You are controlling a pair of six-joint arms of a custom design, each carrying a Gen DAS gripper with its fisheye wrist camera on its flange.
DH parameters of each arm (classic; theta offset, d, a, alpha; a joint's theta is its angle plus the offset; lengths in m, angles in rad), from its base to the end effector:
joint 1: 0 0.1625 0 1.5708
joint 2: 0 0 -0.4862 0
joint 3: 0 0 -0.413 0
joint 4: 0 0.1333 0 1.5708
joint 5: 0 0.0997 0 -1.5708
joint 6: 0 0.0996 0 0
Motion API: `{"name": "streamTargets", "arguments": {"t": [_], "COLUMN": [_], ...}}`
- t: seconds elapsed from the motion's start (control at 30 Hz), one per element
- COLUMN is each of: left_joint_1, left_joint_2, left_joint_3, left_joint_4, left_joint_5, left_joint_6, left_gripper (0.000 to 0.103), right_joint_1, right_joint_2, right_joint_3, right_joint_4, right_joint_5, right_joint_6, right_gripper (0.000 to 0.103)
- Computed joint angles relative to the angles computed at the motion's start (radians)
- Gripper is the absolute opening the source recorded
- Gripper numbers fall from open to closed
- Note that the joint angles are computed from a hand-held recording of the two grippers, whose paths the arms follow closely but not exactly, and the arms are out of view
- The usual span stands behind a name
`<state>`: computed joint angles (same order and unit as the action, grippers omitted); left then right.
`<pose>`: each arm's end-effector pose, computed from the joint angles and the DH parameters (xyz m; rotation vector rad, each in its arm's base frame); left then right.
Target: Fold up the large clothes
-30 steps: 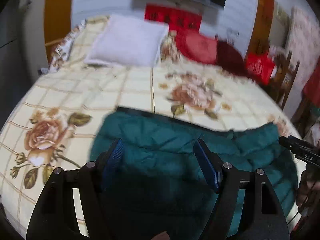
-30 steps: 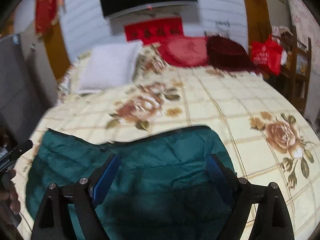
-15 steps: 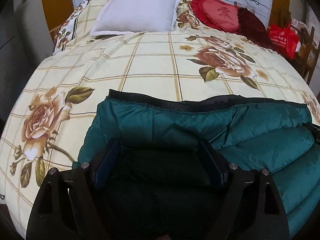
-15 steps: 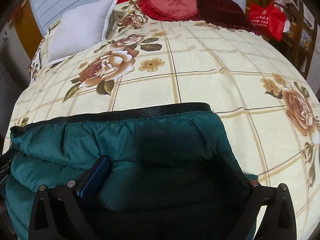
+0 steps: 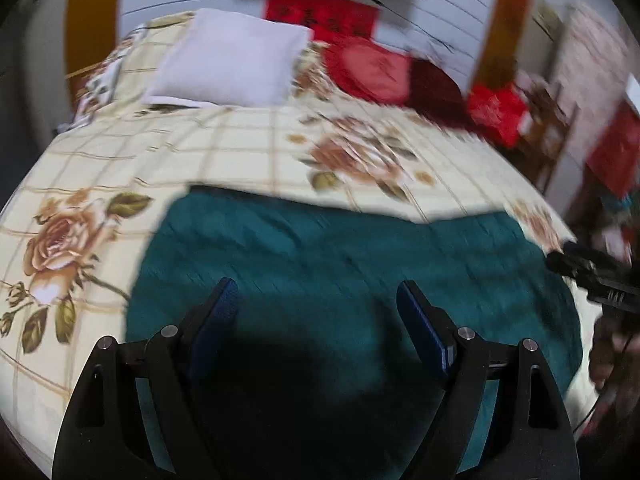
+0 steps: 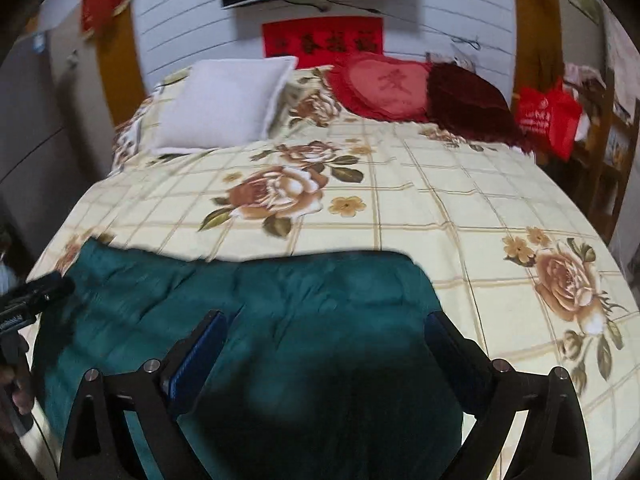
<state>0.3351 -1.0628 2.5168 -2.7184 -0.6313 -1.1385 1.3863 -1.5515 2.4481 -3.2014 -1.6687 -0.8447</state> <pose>-0.2715 -0.3208 0.0910 0.2977 2.3350 -0.9690 0.0467 -0.4234 0.3192 0.7914 -2.4600 0.8023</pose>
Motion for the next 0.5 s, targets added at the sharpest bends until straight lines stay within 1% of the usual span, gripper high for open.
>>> {"name": "streamTargets", "arguments": {"t": [0.03,0.07,0.1,0.13,0.17,0.23,0.27,0.3,0.33,0.37,0.4,0.43,0.47,0.5], "left_joint_1": [0.005,0.01,0.01,0.011,0.012,-0.005,-0.028,-0.045,-0.064,-0.079,-0.083,-0.082,-0.083,-0.088], "left_joint_2": [0.021,0.048,0.068,0.072,0.055,0.004,-0.037,-0.071,-0.116,-0.164,-0.201,-0.24,-0.277,-0.298], "left_joint_3": [-0.016,-0.031,-0.034,-0.035,-0.039,-0.027,-0.012,0.0,0.011,0.024,0.034,0.047,0.068,0.089], "left_joint_4": [0.041,0.081,0.084,0.079,0.093,0.119,0.158,0.209,0.288,0.369,0.425,0.473,0.498,0.492], "left_joint_5": [-0.026,-0.032,-0.022,-0.02,-0.028,-0.036,-0.017,0.002,0.02,0.024,0.018,0.002,-0.02,-0.036], "left_joint_6": [-0.002,-0.012,-0.001,0.006,-0.008,-0.046,-0.081,-0.116,-0.17,-0.226,-0.262,-0.294,-0.326,-0.343], "left_gripper": [0.082,0.083,0.083,0.083,0.083,0.083,0.083,0.083,0.083,0.083,0.083,0.083,0.083,0.083], "right_joint_1": [-0.006,-0.006,-0.003,-0.002,-0.01,-0.021,-0.042,-0.076,-0.104,-0.151,-0.202,-0.236,-0.275,-0.299], "right_joint_2": [-0.008,-0.001,0.023,0.043,0.047,-0.003,-0.051,-0.101,-0.134,-0.174,-0.205,-0.217,-0.224,-0.22], "right_joint_3": [0.002,0.001,-0.007,-0.013,-0.012,-0.006,0.002,0.013,0.018,0.02,0.013,0.005,-0.01,-0.027], "right_joint_4": [0.038,0.07,0.099,0.112,0.113,0.139,0.149,0.149,0.152,0.173,0.217,0.252,0.297,0.335], "right_joint_5": [0.0,-0.025,-0.069,-0.097,-0.092,-0.056,-0.004,0.055,0.091,0.135,0.173,0.192,0.204,0.201], "right_joint_6": [-0.005,-0.01,-0.018,-0.025,-0.031,-0.028,-0.042,-0.062,-0.073,-0.078,-0.075,-0.066,-0.053,-0.04], "right_gripper": [0.098,0.098,0.098,0.099,0.099,0.099,0.099,0.099,0.099,0.099,0.101,0.101,0.101,0.101]}}
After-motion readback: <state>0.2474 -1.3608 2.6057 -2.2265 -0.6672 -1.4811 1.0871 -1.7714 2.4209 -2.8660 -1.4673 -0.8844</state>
